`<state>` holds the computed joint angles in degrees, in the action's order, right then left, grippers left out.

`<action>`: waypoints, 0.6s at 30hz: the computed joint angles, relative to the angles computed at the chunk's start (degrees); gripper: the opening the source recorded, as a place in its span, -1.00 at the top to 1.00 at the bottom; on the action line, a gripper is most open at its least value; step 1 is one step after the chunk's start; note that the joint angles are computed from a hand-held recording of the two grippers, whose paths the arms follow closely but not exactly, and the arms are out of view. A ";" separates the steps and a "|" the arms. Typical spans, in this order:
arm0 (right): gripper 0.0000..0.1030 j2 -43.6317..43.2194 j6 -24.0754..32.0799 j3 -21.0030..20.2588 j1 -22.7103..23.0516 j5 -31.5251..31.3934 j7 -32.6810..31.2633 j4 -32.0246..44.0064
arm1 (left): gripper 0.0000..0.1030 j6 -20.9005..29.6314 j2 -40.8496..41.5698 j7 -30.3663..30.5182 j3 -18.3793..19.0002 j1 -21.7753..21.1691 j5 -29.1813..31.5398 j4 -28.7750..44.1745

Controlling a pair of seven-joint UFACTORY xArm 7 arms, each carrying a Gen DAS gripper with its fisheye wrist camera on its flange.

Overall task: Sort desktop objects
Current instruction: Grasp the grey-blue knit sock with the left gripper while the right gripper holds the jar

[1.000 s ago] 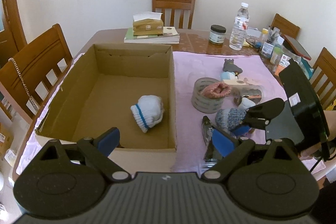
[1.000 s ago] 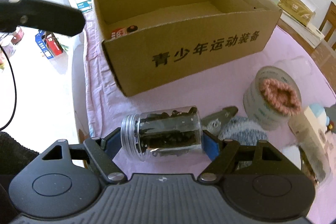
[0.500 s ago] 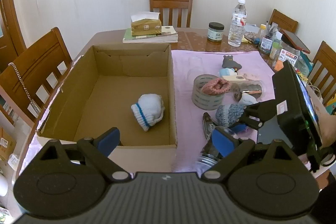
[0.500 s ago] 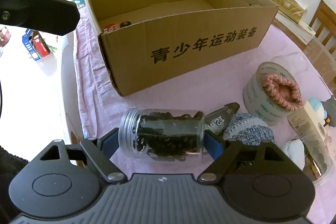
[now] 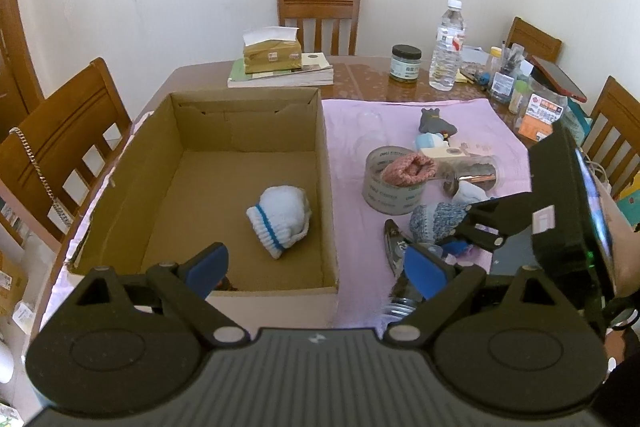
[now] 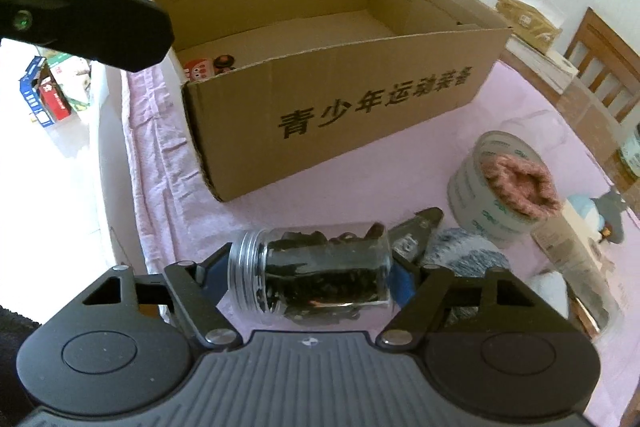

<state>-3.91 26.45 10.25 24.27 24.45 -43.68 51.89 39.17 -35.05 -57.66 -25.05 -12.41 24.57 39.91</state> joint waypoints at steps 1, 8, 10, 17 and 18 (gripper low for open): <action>-0.55 -0.47 0.74 -0.26 -0.15 0.48 -0.31 0.01 | -0.84 -0.38 0.25 0.16 0.07 -0.02 0.12 0.10; -0.55 -5.34 3.46 -2.05 -0.89 2.39 -0.96 -2.53 | -0.84 -5.71 4.39 2.49 0.86 -0.48 0.90 1.76; -0.55 -6.98 3.63 -2.67 -1.19 2.14 -0.28 -3.79 | -0.89 -7.52 5.91 3.16 1.30 -0.79 0.58 2.31; -0.55 -11.76 3.10 -4.77 -2.66 0.65 3.76 -8.04 | -0.93 -13.13 12.93 4.70 2.47 -1.81 -0.34 6.13; -0.55 -12.44 2.98 -5.09 -2.84 0.36 4.28 -8.70 | -0.93 -13.92 13.71 4.85 2.46 -1.96 -0.03 6.50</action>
<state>-16.35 29.43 5.15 21.43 24.81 -39.40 43.20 25.25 -21.33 -52.81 -22.59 -14.37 24.53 46.40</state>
